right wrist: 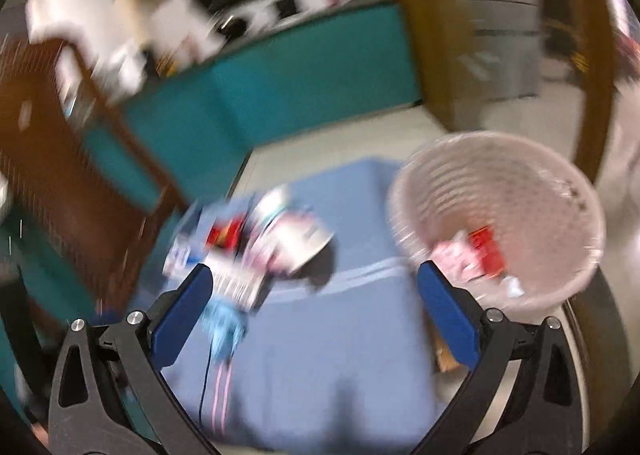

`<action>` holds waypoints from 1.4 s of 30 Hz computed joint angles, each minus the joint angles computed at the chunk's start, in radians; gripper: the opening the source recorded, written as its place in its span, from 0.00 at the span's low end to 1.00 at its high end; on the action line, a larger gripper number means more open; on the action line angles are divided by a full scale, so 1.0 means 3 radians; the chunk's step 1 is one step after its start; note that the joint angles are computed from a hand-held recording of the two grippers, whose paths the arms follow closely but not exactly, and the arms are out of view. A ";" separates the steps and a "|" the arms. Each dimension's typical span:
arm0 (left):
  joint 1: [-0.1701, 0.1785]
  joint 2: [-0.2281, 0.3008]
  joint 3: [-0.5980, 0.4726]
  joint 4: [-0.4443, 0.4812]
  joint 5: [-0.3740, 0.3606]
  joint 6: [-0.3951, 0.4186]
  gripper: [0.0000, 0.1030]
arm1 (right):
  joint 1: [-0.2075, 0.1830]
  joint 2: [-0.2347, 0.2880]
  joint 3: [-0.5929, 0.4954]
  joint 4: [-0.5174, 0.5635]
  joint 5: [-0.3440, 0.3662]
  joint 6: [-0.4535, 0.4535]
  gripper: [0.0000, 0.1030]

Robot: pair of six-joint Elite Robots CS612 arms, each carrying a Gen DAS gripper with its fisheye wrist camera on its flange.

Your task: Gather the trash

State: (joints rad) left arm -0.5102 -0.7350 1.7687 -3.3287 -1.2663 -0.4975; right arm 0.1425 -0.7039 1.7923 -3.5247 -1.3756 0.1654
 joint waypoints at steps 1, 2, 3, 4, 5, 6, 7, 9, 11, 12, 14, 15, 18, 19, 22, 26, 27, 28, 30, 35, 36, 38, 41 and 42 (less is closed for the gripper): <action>0.0036 -0.0006 0.0023 0.0027 -0.0098 -0.0068 0.88 | 0.0054 0.0007 -0.0023 0.0110 -0.0028 -0.0137 0.97; 0.0047 -0.0008 0.0028 0.0051 -0.0137 -0.0054 0.88 | 0.0105 0.0018 -0.0038 0.0165 -0.0096 -0.0232 0.97; 0.0046 -0.0005 0.0029 0.0039 -0.0132 -0.0003 0.88 | 0.0141 0.0026 -0.0047 0.0181 -0.0155 -0.0291 0.97; 0.0021 0.0001 0.0036 0.0012 -0.0020 0.0116 0.88 | 0.0160 0.0027 -0.0046 0.0191 -0.0185 -0.0331 0.97; 0.0001 0.0015 0.0030 0.0007 0.0100 0.0208 0.88 | 0.0188 0.0035 -0.0058 0.0216 -0.0215 -0.0372 0.97; -0.0017 0.0020 0.0031 0.0010 0.0207 0.0269 0.88 | 0.0203 0.0035 -0.0060 0.0228 -0.0221 -0.0380 0.97; -0.0020 0.0024 0.0013 0.0043 0.0231 0.0284 0.88 | 0.0210 0.0042 -0.0067 0.0234 -0.0215 -0.0381 0.97; 0.0022 0.0016 -0.0011 0.0097 0.0082 0.0208 0.88 | 0.0210 0.0051 -0.0080 0.0210 -0.0215 -0.0360 0.97; 0.0023 0.0007 0.0013 0.0073 -0.0014 0.0137 0.88 | 0.0208 0.0060 -0.0079 0.0186 -0.0247 -0.0329 0.97; 0.0028 0.0006 0.0019 0.0062 -0.0050 0.0129 0.88 | 0.0211 0.0064 -0.0065 0.0159 -0.0268 -0.0316 0.97; 0.0020 -0.0004 0.0038 0.0047 -0.0031 0.0136 0.88 | 0.0197 0.0076 -0.0072 0.0148 -0.0275 -0.0273 0.97; 0.0019 -0.0001 0.0035 0.0046 -0.0024 0.0140 0.88 | 0.0187 0.0080 -0.0073 0.0136 -0.0267 -0.0243 0.97; 0.0014 0.0001 0.0049 0.0032 -0.0052 0.0136 0.88 | 0.0171 0.0067 -0.0054 0.0107 -0.0253 -0.0220 0.97; 0.0009 -0.0011 0.0061 0.0035 -0.0048 0.0140 0.88 | 0.0170 0.0066 -0.0054 0.0103 -0.0254 -0.0223 0.97; 0.0000 -0.0008 0.0053 0.0060 -0.0041 0.0158 0.88 | 0.0168 0.0064 -0.0052 0.0116 -0.0243 -0.0234 0.97; -0.0004 -0.0001 0.0038 0.0098 -0.0051 0.0154 0.88 | 0.0162 0.0055 -0.0041 0.0113 -0.0222 -0.0249 0.97; -0.0008 0.0007 0.0027 0.0119 -0.0051 0.0156 0.88 | 0.0158 0.0052 -0.0037 0.0102 -0.0215 -0.0239 0.97; -0.0009 0.0013 0.0018 0.0136 -0.0059 0.0156 0.88 | 0.0154 0.0049 -0.0032 0.0090 -0.0205 -0.0227 0.97; 0.0000 0.0035 -0.0013 0.0165 -0.0146 0.0143 0.88 | 0.0146 0.0045 -0.0026 0.0063 -0.0196 -0.0201 0.97; 0.0020 0.0160 -0.0209 0.0284 -0.0278 0.0110 0.88 | 0.0124 0.0046 -0.0033 0.0014 -0.0206 -0.0133 0.97; 0.0024 0.0200 -0.0287 0.0355 -0.0293 0.0124 0.88 | 0.0122 0.0053 -0.0044 0.0017 -0.0216 -0.0125 0.97; 0.0034 0.0280 -0.0435 0.0502 -0.0328 0.0161 0.77 | 0.0118 0.0078 -0.0088 0.0052 -0.0273 -0.0098 0.97; 0.0082 0.0394 -0.0666 0.0802 -0.0490 0.0107 0.60 | 0.0108 0.0108 -0.0155 0.0127 -0.0345 -0.0057 0.97; 0.0107 0.0436 -0.0746 0.0888 -0.0583 0.0063 0.59 | 0.0102 0.0115 -0.0169 0.0137 -0.0349 -0.0046 0.97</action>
